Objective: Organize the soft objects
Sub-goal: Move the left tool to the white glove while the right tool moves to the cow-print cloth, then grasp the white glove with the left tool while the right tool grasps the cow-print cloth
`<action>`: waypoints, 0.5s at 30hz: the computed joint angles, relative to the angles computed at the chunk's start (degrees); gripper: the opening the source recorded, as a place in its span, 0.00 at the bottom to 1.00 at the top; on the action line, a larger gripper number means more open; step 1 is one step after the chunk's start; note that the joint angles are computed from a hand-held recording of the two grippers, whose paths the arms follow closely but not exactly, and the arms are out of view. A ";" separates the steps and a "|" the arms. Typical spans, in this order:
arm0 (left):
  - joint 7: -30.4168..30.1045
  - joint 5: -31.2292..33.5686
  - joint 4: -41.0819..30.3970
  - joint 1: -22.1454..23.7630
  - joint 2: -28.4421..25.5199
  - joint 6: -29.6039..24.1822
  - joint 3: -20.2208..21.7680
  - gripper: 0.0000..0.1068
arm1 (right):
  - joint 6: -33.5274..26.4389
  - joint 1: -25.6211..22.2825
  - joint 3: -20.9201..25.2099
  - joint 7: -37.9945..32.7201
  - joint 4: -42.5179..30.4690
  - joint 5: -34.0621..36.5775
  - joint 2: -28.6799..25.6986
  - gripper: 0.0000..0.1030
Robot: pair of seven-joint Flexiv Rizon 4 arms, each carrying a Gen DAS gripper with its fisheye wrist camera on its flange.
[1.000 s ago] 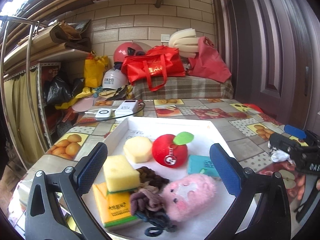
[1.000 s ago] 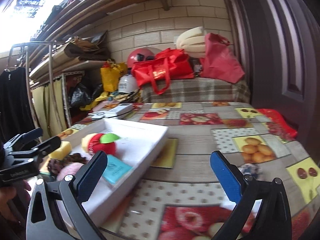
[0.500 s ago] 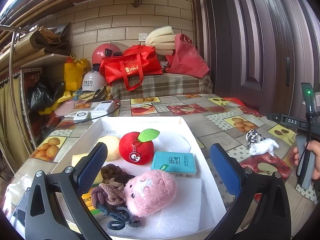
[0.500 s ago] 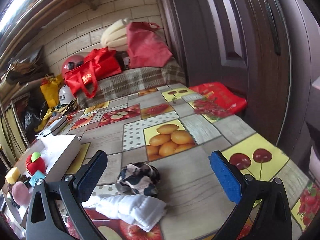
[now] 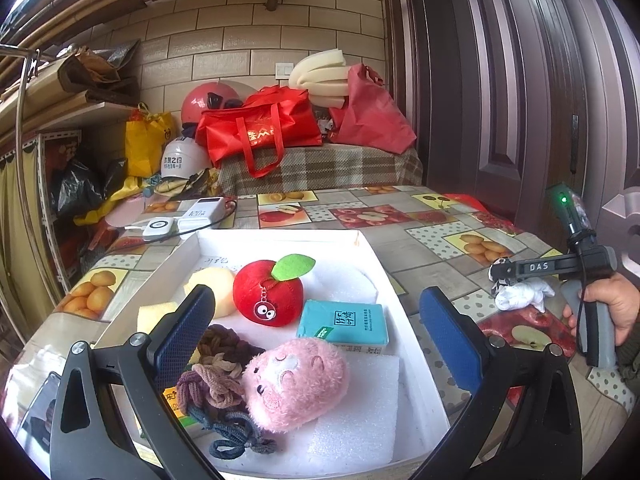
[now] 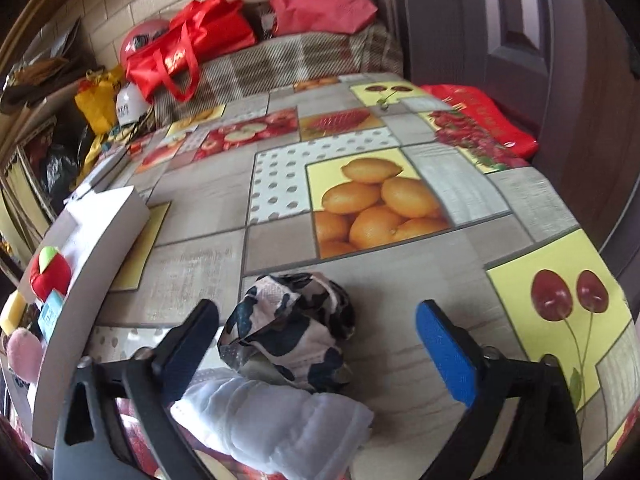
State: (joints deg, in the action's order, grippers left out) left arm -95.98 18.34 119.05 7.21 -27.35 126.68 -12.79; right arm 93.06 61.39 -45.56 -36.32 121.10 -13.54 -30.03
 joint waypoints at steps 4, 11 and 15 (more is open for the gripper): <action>-0.27 0.25 -0.08 0.24 -0.03 -0.11 -0.18 0.96 | 0.26 -3.63 4.24 -1.03 -0.55 -1.31 1.01 0.56; -0.10 0.14 -0.17 0.01 -0.17 0.04 0.05 0.96 | 1.35 -5.70 7.25 -2.02 -0.26 -1.73 1.93 0.51; -0.09 0.12 -0.15 -0.03 -0.22 0.10 0.08 0.96 | 3.83 -6.48 9.96 -2.28 0.84 0.35 2.80 0.51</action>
State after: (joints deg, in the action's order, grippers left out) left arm -96.07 18.46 118.90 7.18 -27.57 126.78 -12.71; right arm 96.89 54.92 -35.59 -38.61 121.94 -13.18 -27.23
